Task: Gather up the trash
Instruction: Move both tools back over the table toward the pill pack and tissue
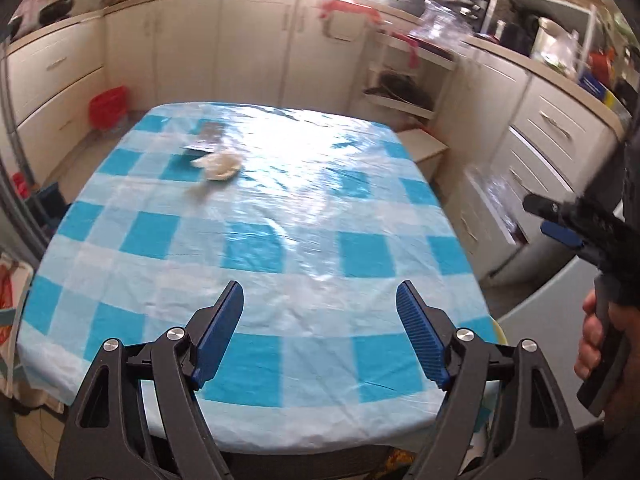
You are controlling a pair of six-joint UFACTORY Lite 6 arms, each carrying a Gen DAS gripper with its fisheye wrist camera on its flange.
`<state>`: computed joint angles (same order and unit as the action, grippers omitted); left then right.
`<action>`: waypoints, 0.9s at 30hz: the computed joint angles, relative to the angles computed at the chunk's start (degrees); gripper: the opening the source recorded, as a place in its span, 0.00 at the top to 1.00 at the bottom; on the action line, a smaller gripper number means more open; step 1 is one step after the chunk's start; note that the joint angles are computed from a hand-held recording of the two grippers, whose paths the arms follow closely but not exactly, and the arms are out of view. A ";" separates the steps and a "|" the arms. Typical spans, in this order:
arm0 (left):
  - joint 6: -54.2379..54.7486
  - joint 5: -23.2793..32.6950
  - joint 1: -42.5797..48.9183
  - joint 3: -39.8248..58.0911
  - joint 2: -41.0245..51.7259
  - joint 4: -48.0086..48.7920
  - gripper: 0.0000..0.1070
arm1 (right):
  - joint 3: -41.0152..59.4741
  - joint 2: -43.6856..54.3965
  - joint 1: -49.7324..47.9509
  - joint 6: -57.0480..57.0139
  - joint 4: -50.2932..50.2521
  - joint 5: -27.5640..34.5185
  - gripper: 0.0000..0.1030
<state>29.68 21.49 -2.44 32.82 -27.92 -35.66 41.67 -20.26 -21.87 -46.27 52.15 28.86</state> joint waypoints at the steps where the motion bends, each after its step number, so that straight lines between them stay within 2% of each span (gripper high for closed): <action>1: 6.00 1.09 5.33 1.53 2.23 -4.58 0.30 | 1.02 1.59 5.52 3.36 -1.96 -2.78 0.24; 3: 16.78 3.41 15.09 3.33 5.28 -12.40 0.29 | 3.88 5.71 16.15 12.04 -8.28 -8.24 0.24; 8: 31.84 8.32 32.11 10.24 16.55 -22.53 0.27 | 15.79 21.42 37.22 39.31 -32.03 -17.03 0.24; 11: 35.25 10.46 37.09 14.30 22.29 -23.88 0.27 | 25.30 31.16 45.48 56.38 -49.36 -18.13 0.24; 14: 37.44 12.41 40.03 17.67 26.36 -24.45 0.27 | 36.24 40.45 51.07 70.46 -66.56 -16.13 0.24; 15: 38.23 12.80 40.64 18.23 27.17 -24.76 0.27 | 40.16 43.72 52.05 72.45 -69.37 -15.24 0.24; 20: 39.08 14.69 41.36 24.46 33.70 -24.81 0.26 | 59.99 60.28 51.14 63.75 -61.60 -9.63 0.24; 24: 36.48 14.29 38.55 31.56 40.34 -25.00 0.25 | 71.74 70.03 47.85 52.21 -50.45 -5.75 0.24; 27: 33.00 14.28 34.95 37.49 45.69 -24.49 0.25 | 78.83 75.23 46.63 47.63 -45.78 -3.23 0.25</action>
